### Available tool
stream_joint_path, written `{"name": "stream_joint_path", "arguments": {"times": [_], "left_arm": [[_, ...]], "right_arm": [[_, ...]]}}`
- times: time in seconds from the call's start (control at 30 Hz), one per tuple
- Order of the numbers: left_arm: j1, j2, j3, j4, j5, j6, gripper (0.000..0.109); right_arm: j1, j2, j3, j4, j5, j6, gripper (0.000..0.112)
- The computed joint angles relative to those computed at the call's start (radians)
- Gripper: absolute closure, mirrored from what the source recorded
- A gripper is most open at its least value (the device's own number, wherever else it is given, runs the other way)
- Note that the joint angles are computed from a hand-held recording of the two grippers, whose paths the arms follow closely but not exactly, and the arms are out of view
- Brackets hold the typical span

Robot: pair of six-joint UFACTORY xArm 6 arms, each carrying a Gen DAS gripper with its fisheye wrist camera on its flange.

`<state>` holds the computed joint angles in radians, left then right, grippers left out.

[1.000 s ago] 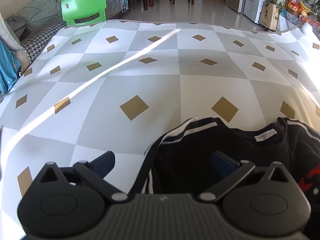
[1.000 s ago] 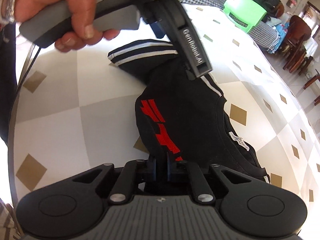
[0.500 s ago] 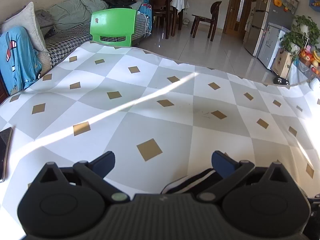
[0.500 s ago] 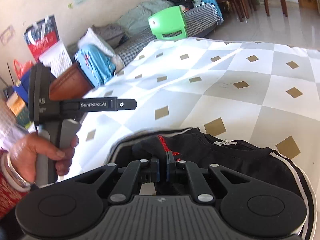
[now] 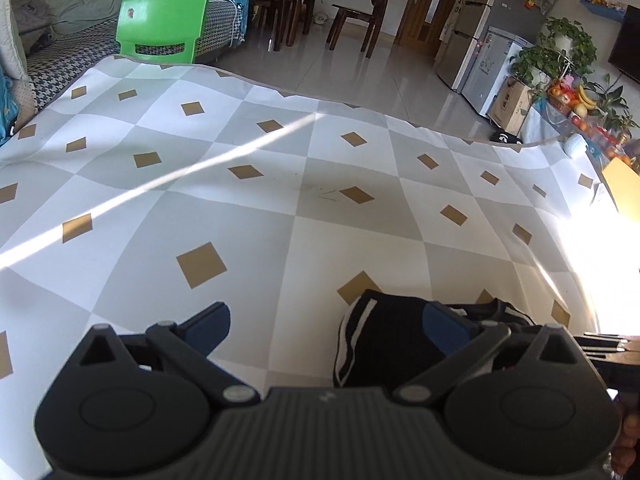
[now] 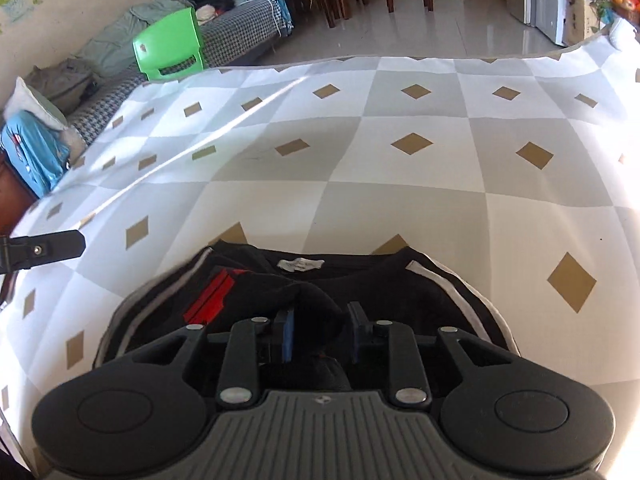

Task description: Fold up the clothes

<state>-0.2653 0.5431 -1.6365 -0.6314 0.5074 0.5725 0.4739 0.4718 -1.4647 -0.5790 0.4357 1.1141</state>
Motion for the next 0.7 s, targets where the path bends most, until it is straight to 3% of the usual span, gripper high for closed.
{"name": "stream_joint_path", "arguments": {"times": [0.1,0.23,0.43,0.6,0.7], "left_arm": [[-0.014,0.0,0.005,-0.008,0.045,0.038,0.006],[-0.029,0.003,0.02,0.045,0.043,0.024,0.006],[-0.023,0.017,0.016,0.12,0.06,-0.064,0.006],[-0.017,0.023,0.014,0.147,0.079,-0.108,0.006],[-0.018,0.023,0.018,0.165,0.08,-0.115,0.006]], "right_arm": [[-0.009,-0.057,0.066,-0.046,-0.044,0.042,0.074],[-0.007,-0.095,0.094,-0.086,-0.092,0.054,0.07],[0.016,-0.145,0.143,-0.104,-0.182,-0.037,0.066],[0.053,-0.158,0.166,-0.059,-0.246,-0.216,0.061],[0.091,-0.146,0.173,0.12,-0.273,-0.464,0.059]]}}
